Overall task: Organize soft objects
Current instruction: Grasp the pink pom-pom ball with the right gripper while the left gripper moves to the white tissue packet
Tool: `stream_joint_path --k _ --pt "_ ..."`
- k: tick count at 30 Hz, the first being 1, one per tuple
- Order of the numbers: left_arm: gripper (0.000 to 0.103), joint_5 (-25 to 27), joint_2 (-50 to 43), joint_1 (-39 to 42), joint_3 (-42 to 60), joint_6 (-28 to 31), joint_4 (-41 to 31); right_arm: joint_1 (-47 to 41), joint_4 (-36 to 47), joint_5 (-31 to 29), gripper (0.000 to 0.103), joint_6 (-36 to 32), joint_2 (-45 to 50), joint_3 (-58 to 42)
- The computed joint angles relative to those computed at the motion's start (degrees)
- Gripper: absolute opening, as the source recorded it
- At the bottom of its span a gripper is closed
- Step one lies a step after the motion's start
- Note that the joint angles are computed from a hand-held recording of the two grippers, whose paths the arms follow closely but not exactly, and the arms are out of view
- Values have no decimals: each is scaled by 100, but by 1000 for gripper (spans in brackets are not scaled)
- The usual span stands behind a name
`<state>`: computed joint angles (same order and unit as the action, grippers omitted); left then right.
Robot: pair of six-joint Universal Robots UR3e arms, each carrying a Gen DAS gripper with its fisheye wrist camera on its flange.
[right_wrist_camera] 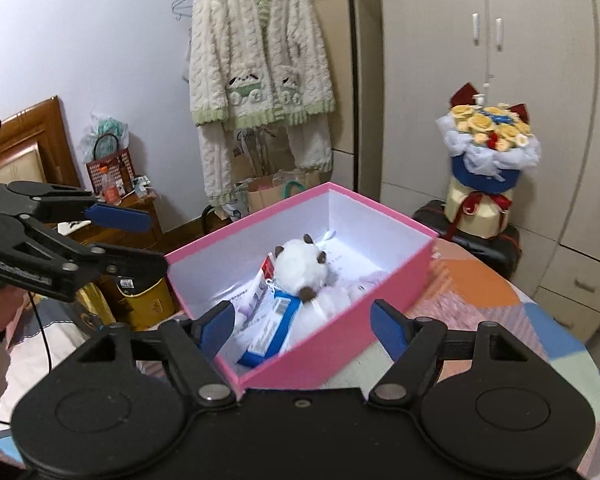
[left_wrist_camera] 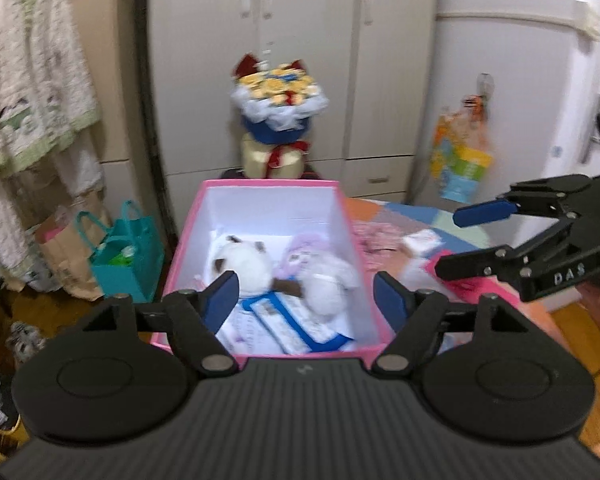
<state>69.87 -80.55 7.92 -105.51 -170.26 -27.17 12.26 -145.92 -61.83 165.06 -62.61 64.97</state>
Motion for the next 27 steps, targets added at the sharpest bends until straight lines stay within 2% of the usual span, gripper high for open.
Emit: stream_joint_path --k 4,7,14,19,23,27 --pt "83 -306 383 -138 -228 226 -196 -460 -540 332 87 -178 -1054 1599" --pt "84 -479 450 -308 -282 351 -372 -724 -945 318 88 -291 -1655 2569" --pt "89 -350 -255 -1107 43 273 -316 -1317 -1841 393 91 -449 -2408 4224" --pt "89 -59 -1261 -1702 599 -132 202 -1742 -2491 608 91 -357 -2348 4837" --pt "87 106 -2233 -2061 1307 -489 558 -1914 -3244 604 91 -297 -1829 4924" --pt "86 445 -3340 -2376 2206 -762 1009 -2024 -3693 703 90 -294 -992 4548"
